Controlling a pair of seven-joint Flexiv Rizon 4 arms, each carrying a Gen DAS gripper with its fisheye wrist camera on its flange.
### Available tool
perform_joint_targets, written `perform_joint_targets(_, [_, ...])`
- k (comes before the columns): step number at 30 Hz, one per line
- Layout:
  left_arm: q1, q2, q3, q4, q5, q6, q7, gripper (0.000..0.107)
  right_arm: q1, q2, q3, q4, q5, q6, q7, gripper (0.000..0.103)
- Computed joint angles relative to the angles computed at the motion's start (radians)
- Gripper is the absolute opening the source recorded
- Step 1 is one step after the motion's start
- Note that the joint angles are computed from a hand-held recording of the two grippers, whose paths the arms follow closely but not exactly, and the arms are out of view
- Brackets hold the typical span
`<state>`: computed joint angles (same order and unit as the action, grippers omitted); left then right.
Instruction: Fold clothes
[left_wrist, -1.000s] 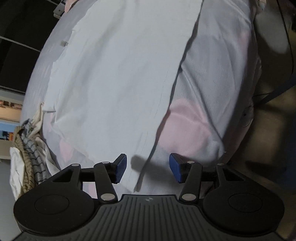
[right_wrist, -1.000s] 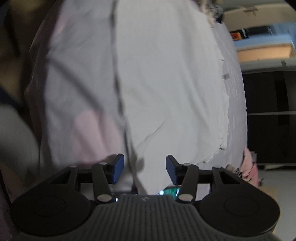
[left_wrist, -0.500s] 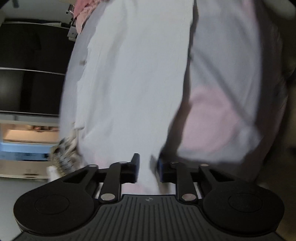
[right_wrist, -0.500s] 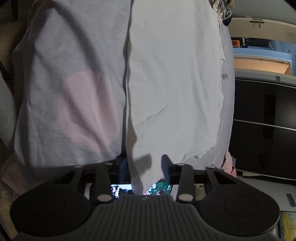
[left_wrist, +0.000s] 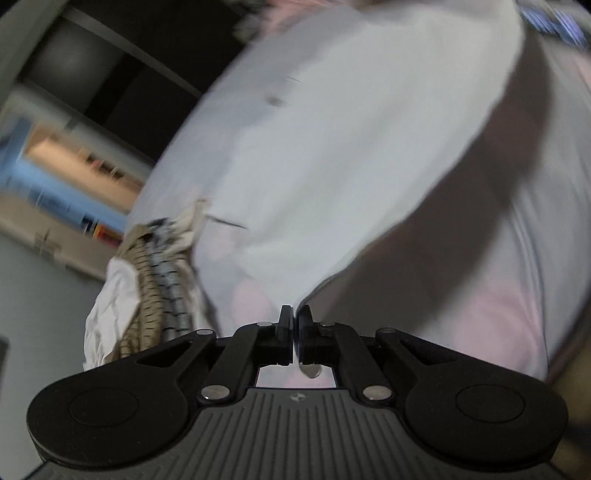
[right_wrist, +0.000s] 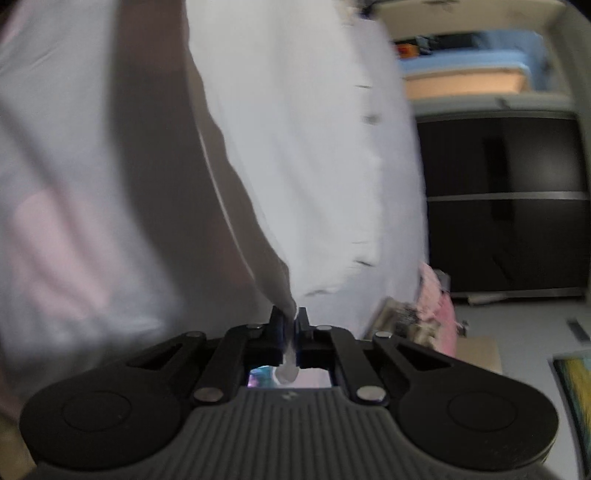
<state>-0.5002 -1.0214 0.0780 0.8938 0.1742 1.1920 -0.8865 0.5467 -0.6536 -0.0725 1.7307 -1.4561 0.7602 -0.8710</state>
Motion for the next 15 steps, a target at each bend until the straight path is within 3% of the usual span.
perform_joint_targets(7, [0.029, -0.021, -0.046, -0.147, -0.116, 0.010, -0.145, 0.001, 0.006, 0.045, -0.031, -0.060, -0.091, -0.085, 0.237, 0.005])
perform_joint_targets(11, [0.053, -0.041, -0.095, -0.257, -0.167, -0.007, -0.121, 0.001, -0.003, 0.090, -0.028, -0.084, -0.154, -0.118, 0.340, 0.004])
perform_joint_targets(15, [0.070, 0.012, -0.138, -0.215, -0.197, 0.033, -0.066, 0.001, -0.010, 0.154, -0.009, -0.067, -0.225, -0.160, 0.397, 0.004])
